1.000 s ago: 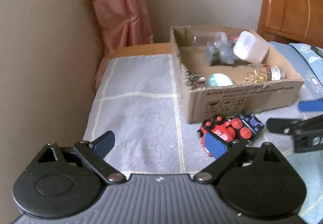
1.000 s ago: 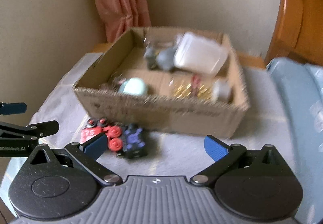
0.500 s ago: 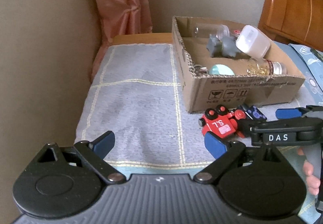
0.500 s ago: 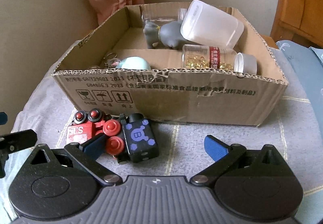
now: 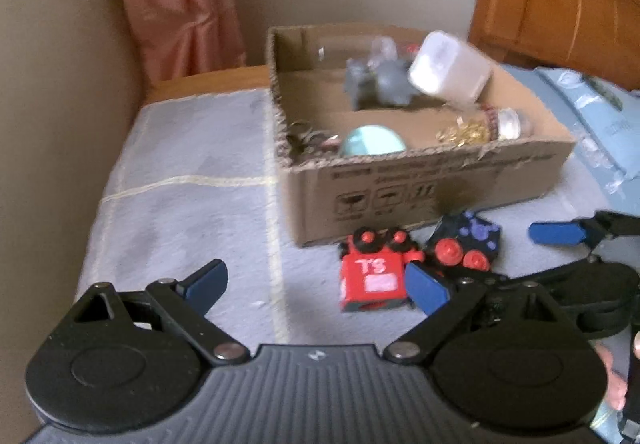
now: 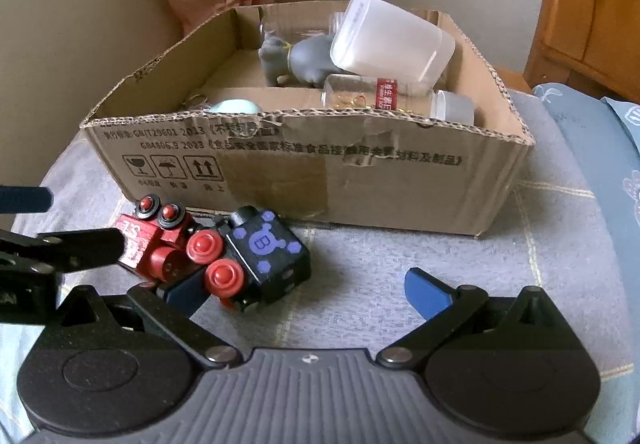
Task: Organize rigid objects
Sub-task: 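Reach left tool to the red S.L train block while right tool reaches the black cube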
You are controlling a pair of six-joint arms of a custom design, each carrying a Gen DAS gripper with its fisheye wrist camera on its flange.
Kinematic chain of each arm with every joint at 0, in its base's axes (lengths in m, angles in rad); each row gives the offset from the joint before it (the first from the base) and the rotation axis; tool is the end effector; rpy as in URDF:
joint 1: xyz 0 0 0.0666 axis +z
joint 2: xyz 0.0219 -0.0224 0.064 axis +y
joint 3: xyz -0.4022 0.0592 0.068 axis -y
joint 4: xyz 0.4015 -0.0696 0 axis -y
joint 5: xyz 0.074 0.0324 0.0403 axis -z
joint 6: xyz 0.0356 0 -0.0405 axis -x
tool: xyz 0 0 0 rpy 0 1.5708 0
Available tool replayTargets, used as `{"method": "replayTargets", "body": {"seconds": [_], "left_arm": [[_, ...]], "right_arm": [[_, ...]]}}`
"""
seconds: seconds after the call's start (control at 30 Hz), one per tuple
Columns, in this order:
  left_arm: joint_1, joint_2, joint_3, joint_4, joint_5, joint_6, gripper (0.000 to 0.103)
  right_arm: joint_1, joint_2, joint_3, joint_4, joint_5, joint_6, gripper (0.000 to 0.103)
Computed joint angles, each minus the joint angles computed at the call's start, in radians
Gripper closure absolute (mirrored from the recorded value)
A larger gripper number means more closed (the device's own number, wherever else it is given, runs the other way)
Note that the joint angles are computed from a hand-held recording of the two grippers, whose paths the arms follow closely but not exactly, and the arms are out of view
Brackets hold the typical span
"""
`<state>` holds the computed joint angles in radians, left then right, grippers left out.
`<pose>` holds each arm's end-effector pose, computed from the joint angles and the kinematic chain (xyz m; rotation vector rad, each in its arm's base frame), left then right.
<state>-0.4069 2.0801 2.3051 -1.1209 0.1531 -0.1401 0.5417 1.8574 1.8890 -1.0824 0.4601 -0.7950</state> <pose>0.6743 -0.2970 0.4528 0.7329 2.3658 -0.3037 0.5692 0.3236 0.4179 0.4623 2.4184 -0.0466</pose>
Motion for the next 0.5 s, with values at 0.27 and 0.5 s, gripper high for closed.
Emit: {"method": "replayTargets", "body": {"seconds": [0.27, 0.5], "left_arm": [[0.000, 0.018, 0.009, -0.041, 0.074, -0.078, 0.005], [-0.005, -0.002, -0.048, 0.027, 0.130, -0.177, 0.007]], "right_arm": [[-0.007, -0.033, -0.057, 0.023, 0.000, 0.087, 0.000], [-0.005, -0.068, -0.120, 0.088, -0.002, 0.194, 0.000]]}}
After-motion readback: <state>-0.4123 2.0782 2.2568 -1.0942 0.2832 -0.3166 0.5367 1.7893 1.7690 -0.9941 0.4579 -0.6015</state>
